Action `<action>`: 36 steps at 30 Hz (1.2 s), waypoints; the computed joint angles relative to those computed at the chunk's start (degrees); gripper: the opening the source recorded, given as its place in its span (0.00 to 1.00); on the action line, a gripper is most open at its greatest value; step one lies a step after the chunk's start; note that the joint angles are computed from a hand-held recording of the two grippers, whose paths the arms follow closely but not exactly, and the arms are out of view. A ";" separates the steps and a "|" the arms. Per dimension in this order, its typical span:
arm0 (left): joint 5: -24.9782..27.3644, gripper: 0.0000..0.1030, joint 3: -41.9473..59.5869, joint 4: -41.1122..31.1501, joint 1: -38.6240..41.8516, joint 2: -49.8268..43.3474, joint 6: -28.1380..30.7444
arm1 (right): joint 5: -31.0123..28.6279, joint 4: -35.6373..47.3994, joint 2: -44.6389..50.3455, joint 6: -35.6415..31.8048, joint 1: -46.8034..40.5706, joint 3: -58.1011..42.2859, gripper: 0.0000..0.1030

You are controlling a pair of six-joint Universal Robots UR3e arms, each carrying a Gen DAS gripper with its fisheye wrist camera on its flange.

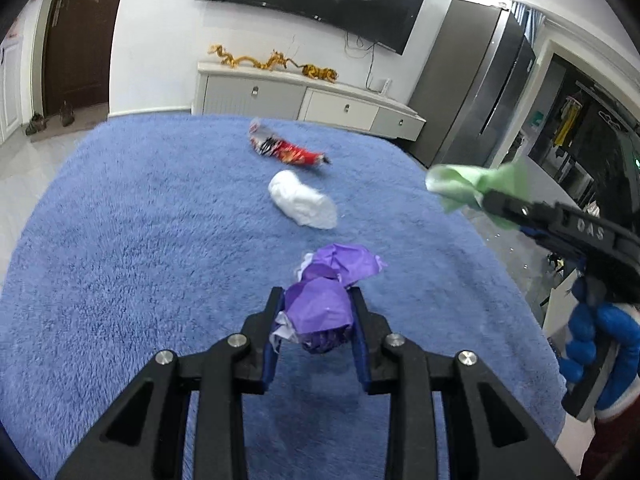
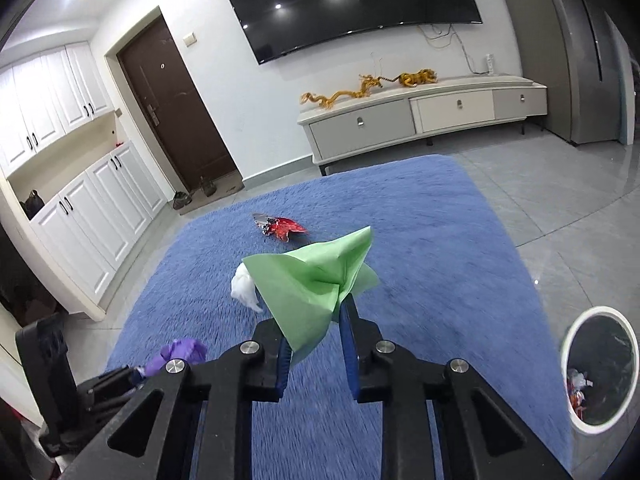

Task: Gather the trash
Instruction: 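Carry both items to the trash bin and open both grippers over it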

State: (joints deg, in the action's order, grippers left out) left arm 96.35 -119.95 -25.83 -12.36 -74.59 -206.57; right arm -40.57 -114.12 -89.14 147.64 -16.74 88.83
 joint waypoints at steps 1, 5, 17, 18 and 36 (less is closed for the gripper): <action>1.56 0.28 1.15 -0.57 -1.48 -0.39 -0.50 | 1.06 2.58 -2.19 -2.19 -1.97 1.16 0.20; 10.27 0.28 8.28 -3.96 -9.07 -3.83 -2.64 | 3.85 11.95 -8.40 -9.71 -7.65 3.06 0.20; 32.54 0.28 35.96 -16.31 -27.46 -20.13 -4.00 | 12.23 41.11 -16.08 -30.26 -25.65 -3.09 0.20; 33.33 0.28 38.18 -17.04 -28.19 -21.65 -3.70 | 12.73 42.82 -16.22 -31.53 -26.89 -3.64 0.20; 31.13 0.28 77.33 -30.68 -30.30 -48.05 3.87 | 14.62 39.34 -9.50 -30.89 -36.10 -4.05 0.20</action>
